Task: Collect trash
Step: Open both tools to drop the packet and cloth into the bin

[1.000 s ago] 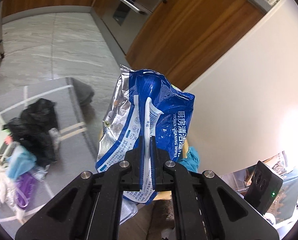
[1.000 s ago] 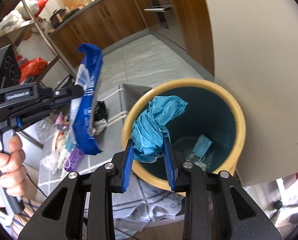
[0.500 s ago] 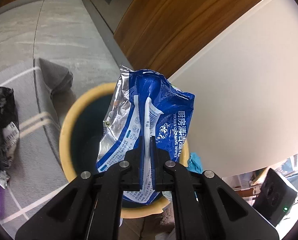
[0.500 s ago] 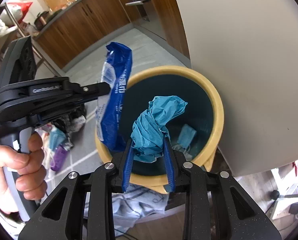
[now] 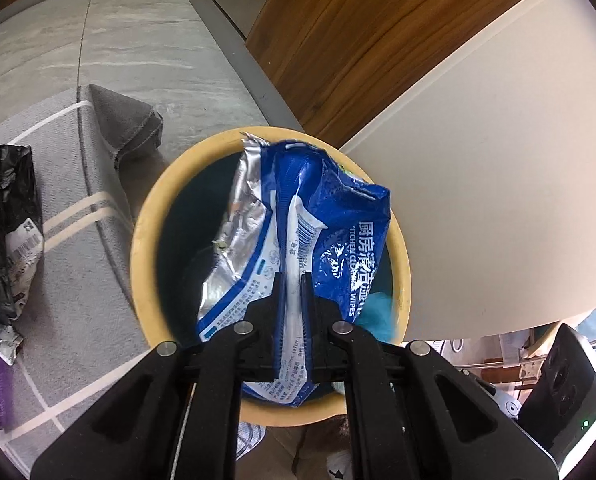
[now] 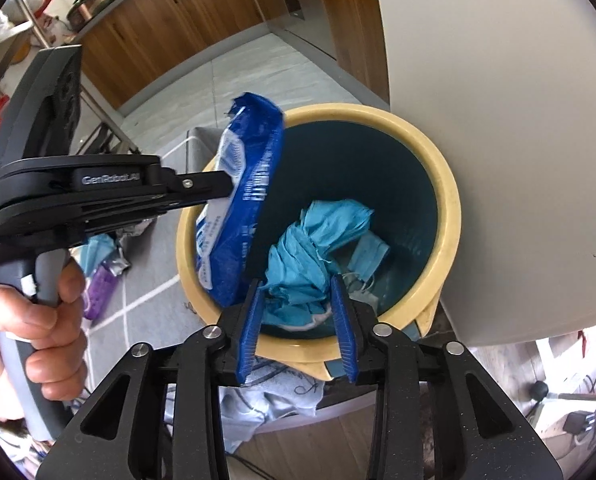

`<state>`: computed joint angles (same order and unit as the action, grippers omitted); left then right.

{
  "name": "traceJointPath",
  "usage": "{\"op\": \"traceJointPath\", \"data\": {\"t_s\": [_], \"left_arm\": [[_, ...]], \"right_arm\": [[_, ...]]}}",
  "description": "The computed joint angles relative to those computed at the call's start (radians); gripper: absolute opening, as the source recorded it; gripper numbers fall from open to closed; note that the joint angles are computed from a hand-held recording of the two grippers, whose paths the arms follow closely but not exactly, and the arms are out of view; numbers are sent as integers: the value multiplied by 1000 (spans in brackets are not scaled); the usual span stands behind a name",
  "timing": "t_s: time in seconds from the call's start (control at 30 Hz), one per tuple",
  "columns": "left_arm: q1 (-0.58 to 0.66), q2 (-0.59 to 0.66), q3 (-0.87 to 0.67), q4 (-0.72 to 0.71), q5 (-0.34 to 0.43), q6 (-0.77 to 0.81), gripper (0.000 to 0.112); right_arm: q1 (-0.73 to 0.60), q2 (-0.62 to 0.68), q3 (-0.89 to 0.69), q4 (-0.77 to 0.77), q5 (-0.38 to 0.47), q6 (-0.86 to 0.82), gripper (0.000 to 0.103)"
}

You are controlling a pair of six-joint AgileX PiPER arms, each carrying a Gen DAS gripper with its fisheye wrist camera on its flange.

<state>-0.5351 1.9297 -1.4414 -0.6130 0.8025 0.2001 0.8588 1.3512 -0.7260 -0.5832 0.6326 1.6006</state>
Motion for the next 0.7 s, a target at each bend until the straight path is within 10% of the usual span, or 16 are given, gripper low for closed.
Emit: {"op": "traceJointPath", "data": {"t_s": [0.2,0.7], "left_arm": [[27,-55,8,45,23,-15,42],[137,-214,82,97,31,95,74]], "right_arm": [[5,-19,15,-26,11,39,46],[38,11,-53,-96,30,100,63]]}}
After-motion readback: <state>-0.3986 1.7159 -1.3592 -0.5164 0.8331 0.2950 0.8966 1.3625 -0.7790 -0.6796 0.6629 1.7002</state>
